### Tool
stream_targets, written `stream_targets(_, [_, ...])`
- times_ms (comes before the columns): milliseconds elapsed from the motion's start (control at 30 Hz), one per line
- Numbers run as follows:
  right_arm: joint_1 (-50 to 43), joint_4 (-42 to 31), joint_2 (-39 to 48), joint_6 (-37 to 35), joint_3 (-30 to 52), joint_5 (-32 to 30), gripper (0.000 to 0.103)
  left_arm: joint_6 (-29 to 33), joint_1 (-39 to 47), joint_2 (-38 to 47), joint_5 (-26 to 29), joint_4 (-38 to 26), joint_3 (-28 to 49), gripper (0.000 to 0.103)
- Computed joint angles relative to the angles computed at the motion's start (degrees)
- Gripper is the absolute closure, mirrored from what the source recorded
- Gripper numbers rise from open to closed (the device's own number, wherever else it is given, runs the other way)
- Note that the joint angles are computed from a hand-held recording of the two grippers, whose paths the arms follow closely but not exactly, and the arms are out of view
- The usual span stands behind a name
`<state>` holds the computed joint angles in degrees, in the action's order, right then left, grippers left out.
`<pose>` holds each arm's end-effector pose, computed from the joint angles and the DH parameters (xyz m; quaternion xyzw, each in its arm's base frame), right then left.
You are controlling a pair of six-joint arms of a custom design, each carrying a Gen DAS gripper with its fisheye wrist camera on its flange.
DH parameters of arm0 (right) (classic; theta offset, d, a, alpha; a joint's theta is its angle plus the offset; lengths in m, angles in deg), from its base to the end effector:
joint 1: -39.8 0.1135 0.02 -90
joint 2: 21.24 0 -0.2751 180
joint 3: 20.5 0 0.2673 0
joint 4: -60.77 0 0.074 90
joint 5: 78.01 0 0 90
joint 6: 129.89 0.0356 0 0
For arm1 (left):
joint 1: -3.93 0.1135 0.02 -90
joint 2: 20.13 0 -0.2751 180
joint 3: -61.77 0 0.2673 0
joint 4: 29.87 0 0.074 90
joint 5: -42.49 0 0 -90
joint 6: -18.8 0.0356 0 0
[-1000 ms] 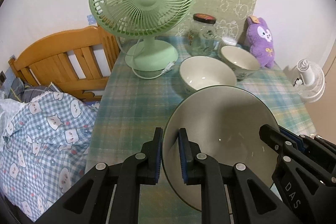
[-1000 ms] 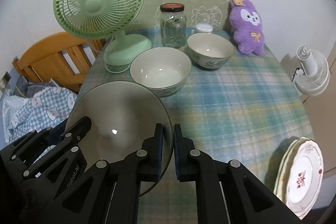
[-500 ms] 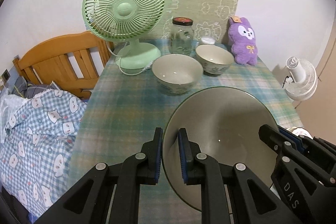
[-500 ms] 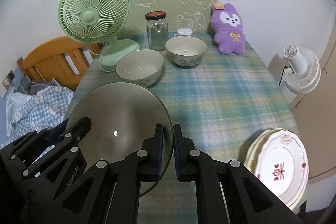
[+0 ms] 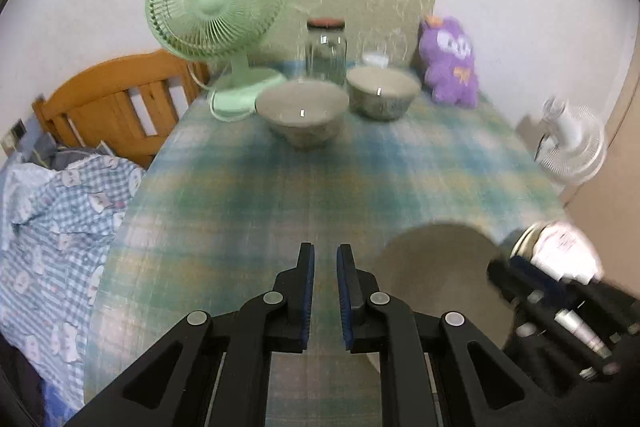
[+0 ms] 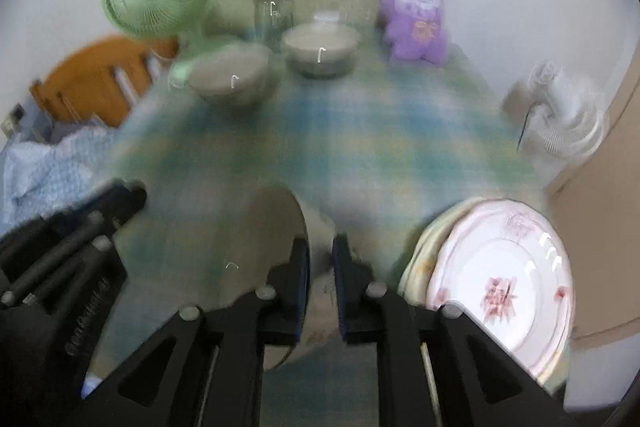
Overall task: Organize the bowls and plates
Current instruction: 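Lift the large white bowl and carry it toward the plate stack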
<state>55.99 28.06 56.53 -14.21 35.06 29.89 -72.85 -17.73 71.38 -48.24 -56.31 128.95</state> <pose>0.2635 0.0651 0.1930 0.1246 0.9348 -0.0322 0.3311 0.3163 -0.1251 0.1935 0.1615 0.9280 -0.0619 0.3300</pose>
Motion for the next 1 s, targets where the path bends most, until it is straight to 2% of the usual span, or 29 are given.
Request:
stream_targets(67, [-0.6, 0.4, 0.1, -2.2, -0.7, 2.1, 0.091, -0.8, -1.2, 1.9, -0.3, -0.6, -0.6, 0.094])
stream_targets(133, [-4.0, 0.3, -0.6, -2.9, -1.6, -0.2, 0.093, -3.4, -1.6, 3.6, 1.1, -2.1, -0.5, 0.094])
stream_targets(333, [-8.1, -0.1, -0.6, -6.4, -2.5, -2.0, 0.095, -5.4, -6.1, 5.2, -2.6, -1.2, -1.3, 0.096])
stream_targets(567, [-10.1, 0.6, -0.7, -6.5, -3.7, -3.6, 0.095, -5.2, -7.6, 6.7, -4.9, -0.7, 0.6, 0.097])
stream_targets(633, [-10.7, 0.7, -0.6, -6.6, -3.8, -4.1, 0.095, -5.5, -7.3, 7.2, -4.9, -0.6, 1.2, 0.093])
stream_targets(700, [-11.0, 0.5, -0.5, -6.3, -3.7, -4.3, 0.095, -6.1, -7.1, 7.5, -5.2, -0.9, 1.8, 0.082])
stream_targets(833, [-11.5, 0.0, 0.0, -6.2, -3.3, -4.5, 0.095, -5.5, -6.6, 8.0, -5.3, -1.3, 2.6, 0.074])
stream_targets(933, [-11.7, -0.3, 0.5, -6.1, -3.0, -4.5, 0.095, -5.4, -5.5, 8.7, -4.2, -3.1, 4.0, 0.061])
stream_targets(1000, [-11.9, -0.7, 0.7, -5.9, -2.9, -4.5, 0.095, -5.5, -4.8, 9.1, -3.4, -4.5, 5.0, 0.049])
